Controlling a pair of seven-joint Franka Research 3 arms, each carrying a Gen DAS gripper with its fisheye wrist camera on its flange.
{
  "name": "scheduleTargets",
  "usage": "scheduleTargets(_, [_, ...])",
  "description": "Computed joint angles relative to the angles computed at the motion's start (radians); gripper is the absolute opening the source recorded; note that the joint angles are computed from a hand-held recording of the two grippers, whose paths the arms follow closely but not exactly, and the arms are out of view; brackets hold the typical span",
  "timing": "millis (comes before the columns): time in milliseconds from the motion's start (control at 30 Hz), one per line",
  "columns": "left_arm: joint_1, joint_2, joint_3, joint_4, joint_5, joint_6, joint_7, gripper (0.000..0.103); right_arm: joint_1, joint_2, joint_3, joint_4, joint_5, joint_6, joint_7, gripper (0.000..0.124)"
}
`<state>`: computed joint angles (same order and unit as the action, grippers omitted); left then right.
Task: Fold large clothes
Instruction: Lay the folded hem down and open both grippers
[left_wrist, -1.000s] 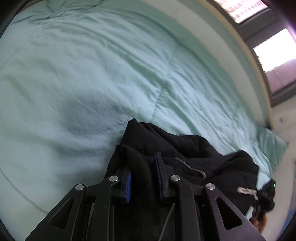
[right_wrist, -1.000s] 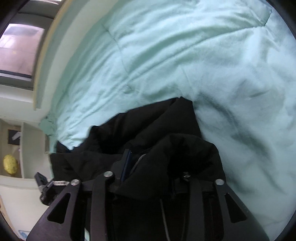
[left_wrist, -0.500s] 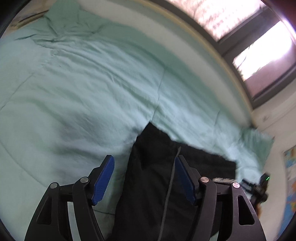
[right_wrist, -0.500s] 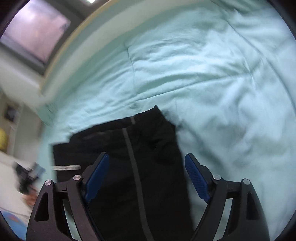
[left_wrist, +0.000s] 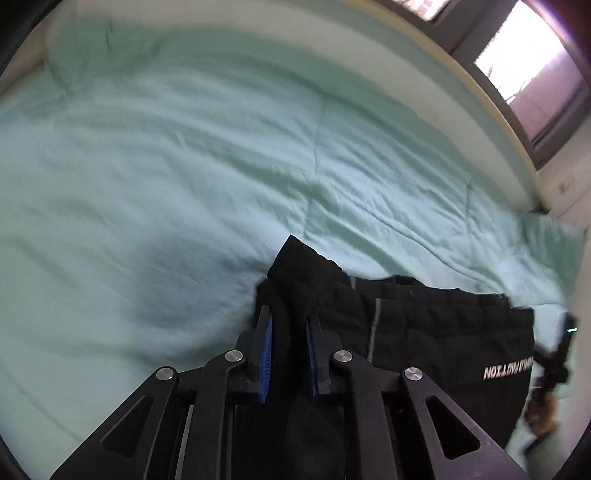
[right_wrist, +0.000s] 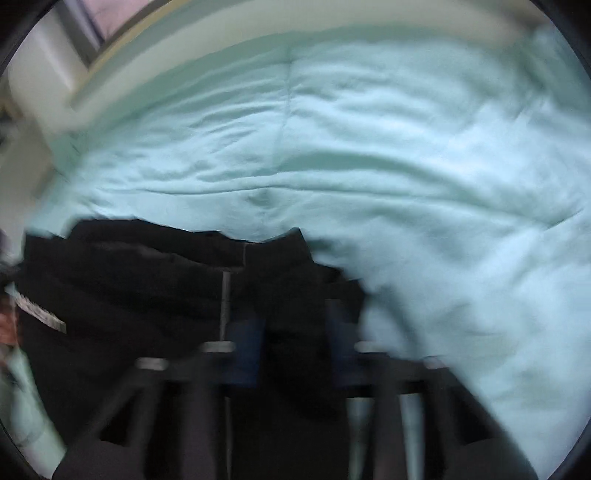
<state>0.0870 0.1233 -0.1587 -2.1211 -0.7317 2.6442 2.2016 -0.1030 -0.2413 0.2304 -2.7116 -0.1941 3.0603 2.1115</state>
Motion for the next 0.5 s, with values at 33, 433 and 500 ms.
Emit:
scheduleTargets(33, [-0.002,-0.034,-0.004,-0.032,-0.011,0.038,0.017,0.013,-0.054,-0.035,0.052,-0.013,-0.058,-0.008,0.064,0.02])
scheduleTargets(433, [-0.088,0.097,0.046,0.142,0.185,0.137,-0.203,0.013,-0.441,0.077,0.348,0.19,-0.383,-0.147,0.404,0.017])
scheduleTargets(500, [-0.09,0.175,0.053,0.177,0.269,0.111,-0.289,0.013,-0.42,0.198,0.324,0.232,-0.377,-0.162,0.396,0.017])
